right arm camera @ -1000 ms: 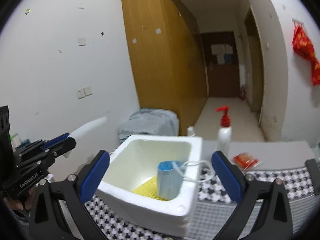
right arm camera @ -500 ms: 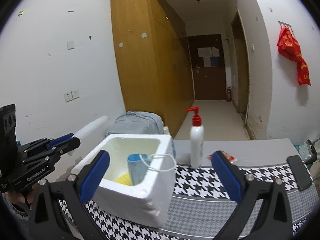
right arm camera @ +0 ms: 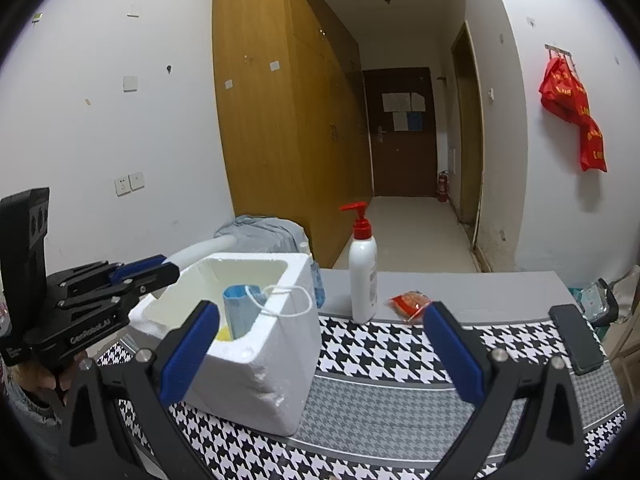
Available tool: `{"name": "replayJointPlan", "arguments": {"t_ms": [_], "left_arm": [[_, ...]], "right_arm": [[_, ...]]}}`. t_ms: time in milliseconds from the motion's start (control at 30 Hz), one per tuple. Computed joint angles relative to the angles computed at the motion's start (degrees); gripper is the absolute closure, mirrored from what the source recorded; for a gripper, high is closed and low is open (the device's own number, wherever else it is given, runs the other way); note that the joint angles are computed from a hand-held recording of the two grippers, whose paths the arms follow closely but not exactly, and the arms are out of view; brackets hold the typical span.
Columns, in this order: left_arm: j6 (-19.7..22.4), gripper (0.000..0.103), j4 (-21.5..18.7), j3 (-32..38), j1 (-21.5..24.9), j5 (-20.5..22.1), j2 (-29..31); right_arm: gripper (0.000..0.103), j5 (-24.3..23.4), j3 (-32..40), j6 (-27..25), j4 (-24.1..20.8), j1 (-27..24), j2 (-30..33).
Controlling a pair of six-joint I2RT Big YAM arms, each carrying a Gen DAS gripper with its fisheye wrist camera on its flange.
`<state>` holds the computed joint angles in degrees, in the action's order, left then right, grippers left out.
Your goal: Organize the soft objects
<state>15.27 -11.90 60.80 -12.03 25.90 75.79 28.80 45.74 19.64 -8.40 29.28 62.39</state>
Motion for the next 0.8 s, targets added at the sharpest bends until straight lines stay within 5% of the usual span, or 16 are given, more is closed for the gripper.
{"name": "replayJointPlan", "arguments": {"t_ms": [133, 267, 600, 800], "left_arm": [[0.3, 0.074, 0.0, 0.8, -0.6, -2.1, 1.3], [-1.5, 0.015, 2.2, 0.2, -0.7, -4.1, 1.5], [-3.9, 0.001, 5.8, -2.9, 0.7, -3.8, -1.2], [-6.2, 0.001, 7.1, -4.5, 1.3, -3.6, -2.9]], "right_arm": [[0.0, -0.1, -0.6, 0.2, -0.1, -0.4, -0.4], [0.0, 0.1, -0.8, 0.4, -0.3, -0.5, -0.7], [0.0, 0.3, -0.8, 1.1, -0.8, -0.8, -0.4], [0.0, 1.7, -1.1, 1.3, -0.8, 0.2, -0.8]]}}
